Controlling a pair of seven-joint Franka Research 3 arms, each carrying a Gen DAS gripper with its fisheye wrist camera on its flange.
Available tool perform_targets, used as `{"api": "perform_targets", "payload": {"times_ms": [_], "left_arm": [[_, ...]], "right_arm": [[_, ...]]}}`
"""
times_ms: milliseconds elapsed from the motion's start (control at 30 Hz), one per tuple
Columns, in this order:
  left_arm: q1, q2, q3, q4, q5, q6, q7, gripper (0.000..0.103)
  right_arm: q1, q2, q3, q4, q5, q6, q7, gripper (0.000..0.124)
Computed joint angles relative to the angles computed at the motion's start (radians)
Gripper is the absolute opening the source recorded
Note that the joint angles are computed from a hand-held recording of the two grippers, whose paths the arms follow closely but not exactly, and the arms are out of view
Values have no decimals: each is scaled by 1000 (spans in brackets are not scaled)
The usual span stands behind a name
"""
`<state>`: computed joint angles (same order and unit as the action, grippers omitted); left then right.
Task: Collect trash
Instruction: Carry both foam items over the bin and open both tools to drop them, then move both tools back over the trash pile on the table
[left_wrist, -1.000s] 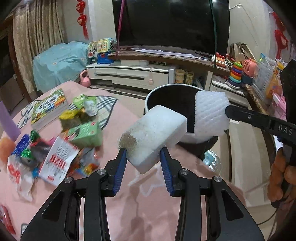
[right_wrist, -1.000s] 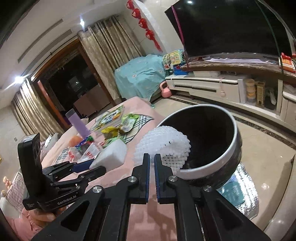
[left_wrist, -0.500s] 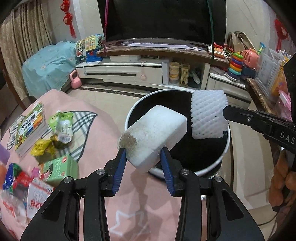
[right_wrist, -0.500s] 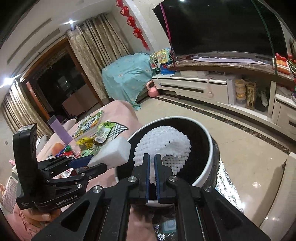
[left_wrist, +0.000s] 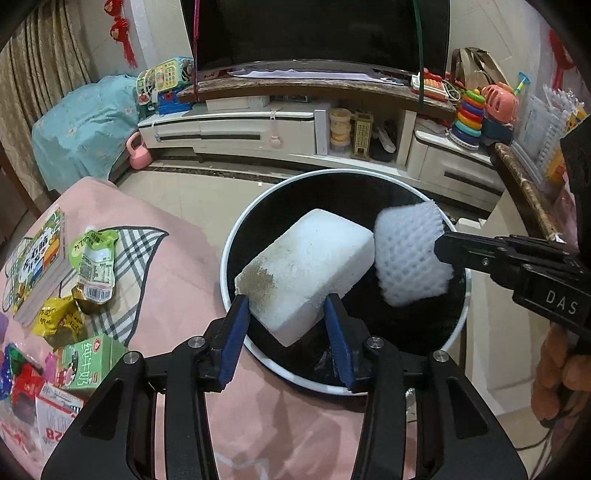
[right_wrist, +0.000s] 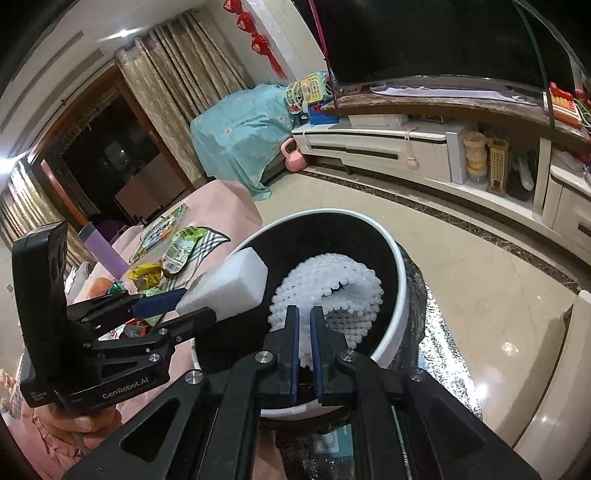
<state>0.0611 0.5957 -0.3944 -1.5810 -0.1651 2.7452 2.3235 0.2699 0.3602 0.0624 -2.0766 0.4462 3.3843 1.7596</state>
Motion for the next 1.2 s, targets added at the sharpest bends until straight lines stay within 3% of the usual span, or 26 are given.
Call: {"api": "perform_targets", "payload": {"times_ms": [33, 100, 167, 233, 300, 433, 500, 567, 667, 767, 933, 1067, 1200], "left_arm": [[2, 1, -3, 3, -2, -6, 3, 44], [-10, -2, 13, 0, 8, -1, -15, 55], [12, -7, -8, -15, -10, 13, -2, 59], [29, -9, -24, -14, -32, 1, 8, 68], [43, -27, -29, -48, -50, 33, 16, 71], [102, -68, -66, -123, -115, 80, 39, 79], [129, -89, -80, -164, -151, 112, 46, 86], [160, -112, -93, -211, -186, 150, 50, 87], [236, -143, -148, -275, -255, 192, 89, 87], [343, -172, -234, -334, -358, 228, 172, 87], [501, -207, -346, -401, -558, 259, 342, 88], [545, -238, -341, -433, -674, 274, 423, 88], [564, -252, -300, -432, -773, 244, 471, 88]], "right_arm": [[2, -1, -4, 2, 2, -5, 1, 9], [-18, -2, 12, 3, -2, -10, 8, 10], [-35, -4, 27, 0, -9, -14, 15, 11], [-43, -11, 34, -9, -9, -7, 24, 19], [-61, -15, 54, -19, -16, 12, 37, 37], [-56, -29, 59, -41, -22, 40, 58, 44], [-41, -34, 54, -54, -18, 61, 68, 67], [-12, -37, 45, -69, -2, 101, 78, 81], [33, -40, 26, -73, 28, 128, 74, 83], [148, -35, -38, -60, 139, 154, -2, 86], [217, -13, -33, -25, 237, 192, -90, 90], [249, 12, -20, 17, 280, 190, -139, 91], [339, 60, -66, 97, 378, 152, -237, 93]]}}
